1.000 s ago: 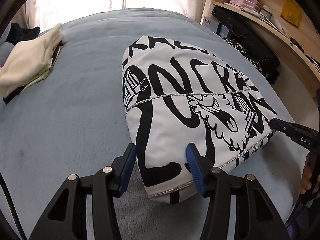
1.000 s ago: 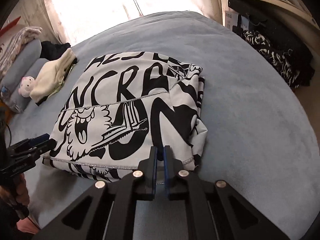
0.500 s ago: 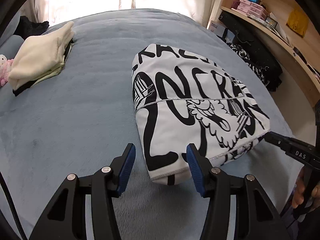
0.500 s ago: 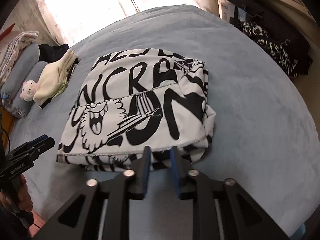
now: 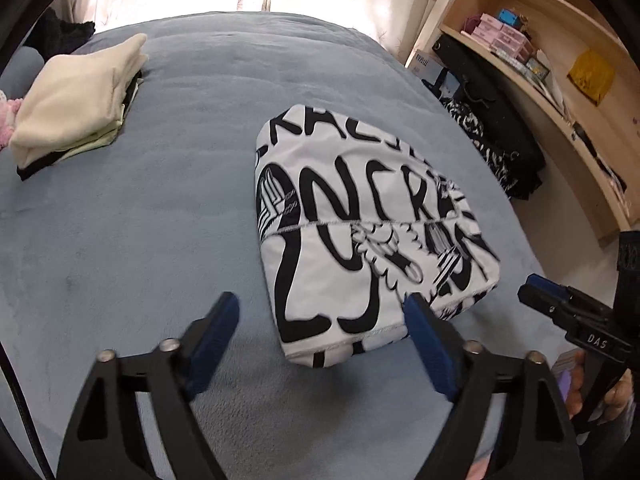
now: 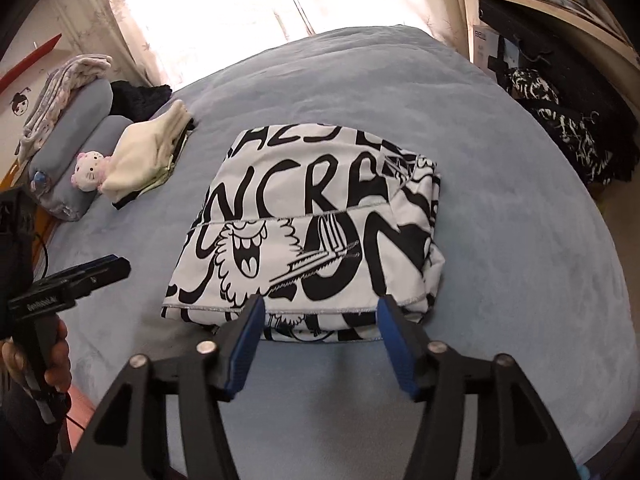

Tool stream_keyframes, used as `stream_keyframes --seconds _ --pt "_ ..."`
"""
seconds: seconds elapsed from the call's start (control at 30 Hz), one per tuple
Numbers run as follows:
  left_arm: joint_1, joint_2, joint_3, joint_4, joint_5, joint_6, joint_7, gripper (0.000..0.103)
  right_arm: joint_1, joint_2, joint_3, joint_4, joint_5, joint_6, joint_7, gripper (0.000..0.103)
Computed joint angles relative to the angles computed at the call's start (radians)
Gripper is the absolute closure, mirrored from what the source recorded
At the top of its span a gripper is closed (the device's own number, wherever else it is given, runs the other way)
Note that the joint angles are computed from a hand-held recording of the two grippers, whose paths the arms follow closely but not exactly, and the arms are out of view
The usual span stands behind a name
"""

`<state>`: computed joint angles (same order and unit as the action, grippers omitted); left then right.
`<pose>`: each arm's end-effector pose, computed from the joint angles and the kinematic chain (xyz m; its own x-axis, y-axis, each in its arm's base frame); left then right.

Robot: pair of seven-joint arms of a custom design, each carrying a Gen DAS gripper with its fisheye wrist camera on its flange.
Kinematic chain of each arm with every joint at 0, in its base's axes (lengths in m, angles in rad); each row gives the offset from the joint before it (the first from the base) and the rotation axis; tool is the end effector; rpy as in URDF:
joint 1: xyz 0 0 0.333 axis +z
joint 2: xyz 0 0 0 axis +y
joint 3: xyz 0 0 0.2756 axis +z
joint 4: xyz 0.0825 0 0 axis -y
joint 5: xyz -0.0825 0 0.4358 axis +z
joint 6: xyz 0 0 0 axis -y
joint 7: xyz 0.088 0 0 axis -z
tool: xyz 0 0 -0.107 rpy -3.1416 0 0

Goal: Fold large clothes
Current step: 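Open both grippers and withdraw them from the folded hoodie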

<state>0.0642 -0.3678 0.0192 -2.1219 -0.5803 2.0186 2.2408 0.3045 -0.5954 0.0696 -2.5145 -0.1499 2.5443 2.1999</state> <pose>0.5368 0.0136 0.5508 -0.4456 -0.8402 0.3091 -0.8329 0.2625 -0.4873 0.4512 0.1799 0.5001 -0.0943 -0.9770 -0.1911 -0.8024 0.1882 -0.5664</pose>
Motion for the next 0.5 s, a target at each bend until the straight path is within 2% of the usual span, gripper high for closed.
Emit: stream_keyframes --seconds 0.1,0.17,0.3,0.5 --pt "-0.005 0.048 0.007 0.059 -0.019 -0.045 -0.001 0.016 -0.014 0.02 -0.007 0.036 -0.009 -0.031 -0.014 0.041" --pt "-0.003 0.093 0.006 0.106 -0.031 -0.084 -0.012 0.013 -0.017 0.04 -0.03 0.059 0.011 -0.041 -0.033 0.024" --pt "0.004 0.18 -0.012 0.175 -0.041 -0.117 -0.019 0.013 -0.02 0.097 -0.093 0.1 0.096 -0.034 -0.099 0.023" --pt "0.016 0.347 -0.052 0.283 -0.032 -0.134 -0.093 0.013 0.01 0.25 -0.222 0.177 0.395 -0.019 -0.324 0.023"
